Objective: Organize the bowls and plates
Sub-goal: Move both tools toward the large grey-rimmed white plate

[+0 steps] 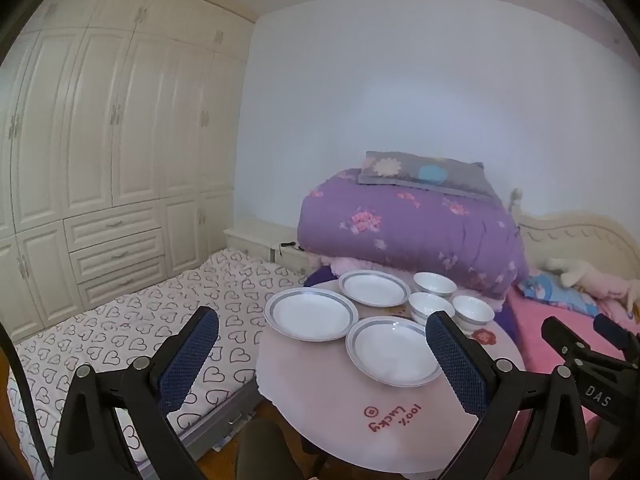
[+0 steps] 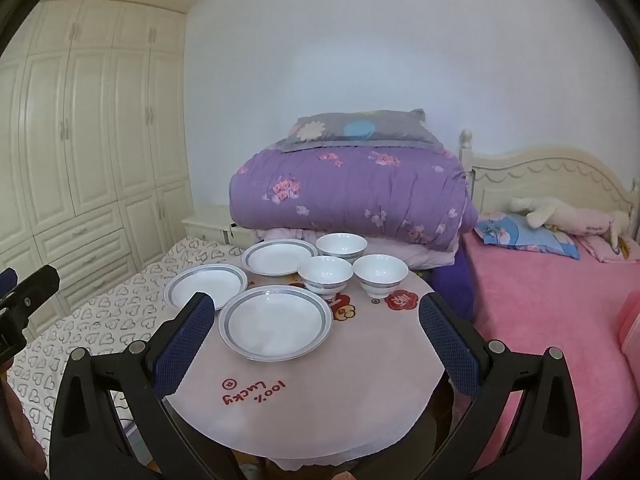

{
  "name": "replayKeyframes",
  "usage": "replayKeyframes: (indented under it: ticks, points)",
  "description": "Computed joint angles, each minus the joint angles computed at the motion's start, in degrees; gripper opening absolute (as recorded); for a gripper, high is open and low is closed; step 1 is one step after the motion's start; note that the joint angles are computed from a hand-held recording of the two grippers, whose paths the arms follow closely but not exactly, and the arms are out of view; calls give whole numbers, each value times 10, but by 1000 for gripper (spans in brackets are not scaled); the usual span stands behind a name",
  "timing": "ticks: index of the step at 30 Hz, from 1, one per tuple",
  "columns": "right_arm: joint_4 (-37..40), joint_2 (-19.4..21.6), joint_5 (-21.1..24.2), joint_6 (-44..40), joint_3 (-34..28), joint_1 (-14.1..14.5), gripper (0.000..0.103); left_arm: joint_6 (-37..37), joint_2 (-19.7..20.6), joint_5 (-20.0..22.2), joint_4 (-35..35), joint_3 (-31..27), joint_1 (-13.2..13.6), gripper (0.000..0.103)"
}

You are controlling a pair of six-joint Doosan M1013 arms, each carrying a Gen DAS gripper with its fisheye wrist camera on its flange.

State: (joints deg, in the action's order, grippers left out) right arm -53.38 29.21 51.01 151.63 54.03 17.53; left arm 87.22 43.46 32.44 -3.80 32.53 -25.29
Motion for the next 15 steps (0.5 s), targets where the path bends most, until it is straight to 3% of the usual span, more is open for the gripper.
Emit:
replayKeyframes:
  ticks: [8, 15]
  points:
    - [-3, 1, 1, 1, -6, 1, 103, 8, 13, 27, -32, -27, 6, 102]
    - [-4, -2, -7, 8, -2, 0, 103, 13, -6, -16, -37, 12, 6, 102]
